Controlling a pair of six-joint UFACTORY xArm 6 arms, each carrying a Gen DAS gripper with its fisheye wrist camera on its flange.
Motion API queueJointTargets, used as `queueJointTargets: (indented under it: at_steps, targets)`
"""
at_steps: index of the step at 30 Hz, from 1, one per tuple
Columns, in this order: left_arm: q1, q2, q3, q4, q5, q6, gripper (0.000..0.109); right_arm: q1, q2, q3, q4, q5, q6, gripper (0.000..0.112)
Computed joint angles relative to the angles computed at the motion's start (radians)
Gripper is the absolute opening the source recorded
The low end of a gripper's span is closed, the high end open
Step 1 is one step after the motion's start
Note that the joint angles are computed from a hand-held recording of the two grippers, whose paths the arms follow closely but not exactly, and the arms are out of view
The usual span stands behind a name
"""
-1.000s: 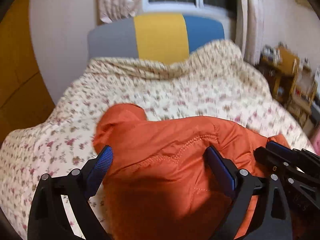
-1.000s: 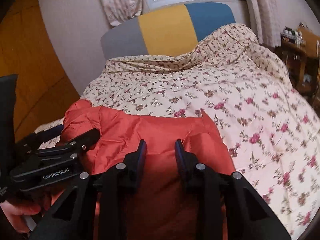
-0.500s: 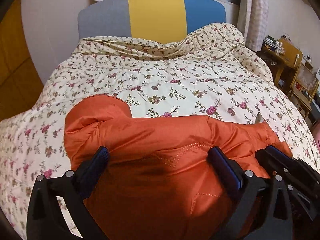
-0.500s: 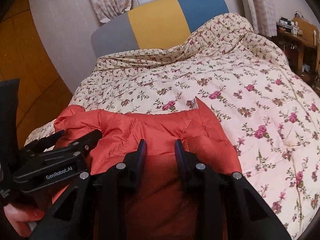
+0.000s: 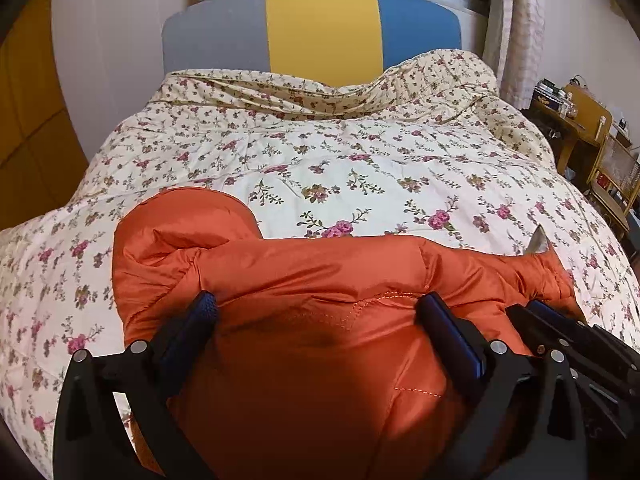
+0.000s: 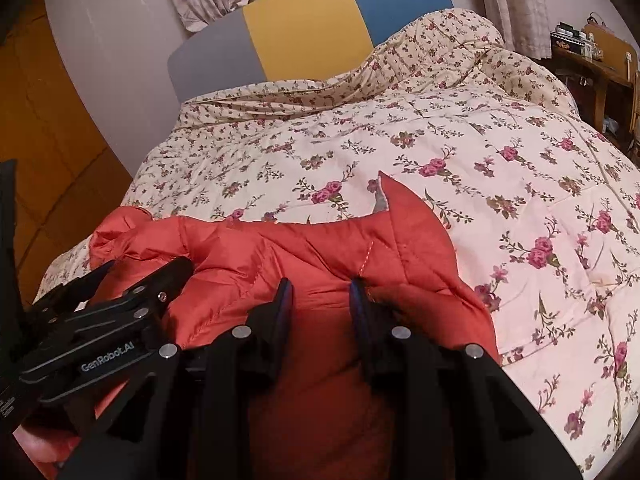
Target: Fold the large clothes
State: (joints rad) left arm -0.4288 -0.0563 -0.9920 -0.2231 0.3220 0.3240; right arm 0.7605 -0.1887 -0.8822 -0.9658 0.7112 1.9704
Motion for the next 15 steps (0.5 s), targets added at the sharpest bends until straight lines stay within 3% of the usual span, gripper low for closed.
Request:
queueJointTargets:
  at_steps: [7,12,15]
  targets:
    - [-0.003,-0.009,0.02,0.102,-0.028,-0.082,0.1,0.009,-0.012,0.018,-0.059,-0.003,0.059,0.028]
    - [0.002,-0.088,0.097,0.194,-0.064,-0.139,0.1,0.081,-0.033,0.013,-0.122,0.115,0.117,0.032]
    - [0.004,-0.187,0.183,0.094,-0.073,-0.038,0.1,0.143,-0.054,0.017,-0.145,0.195,0.157,0.034]
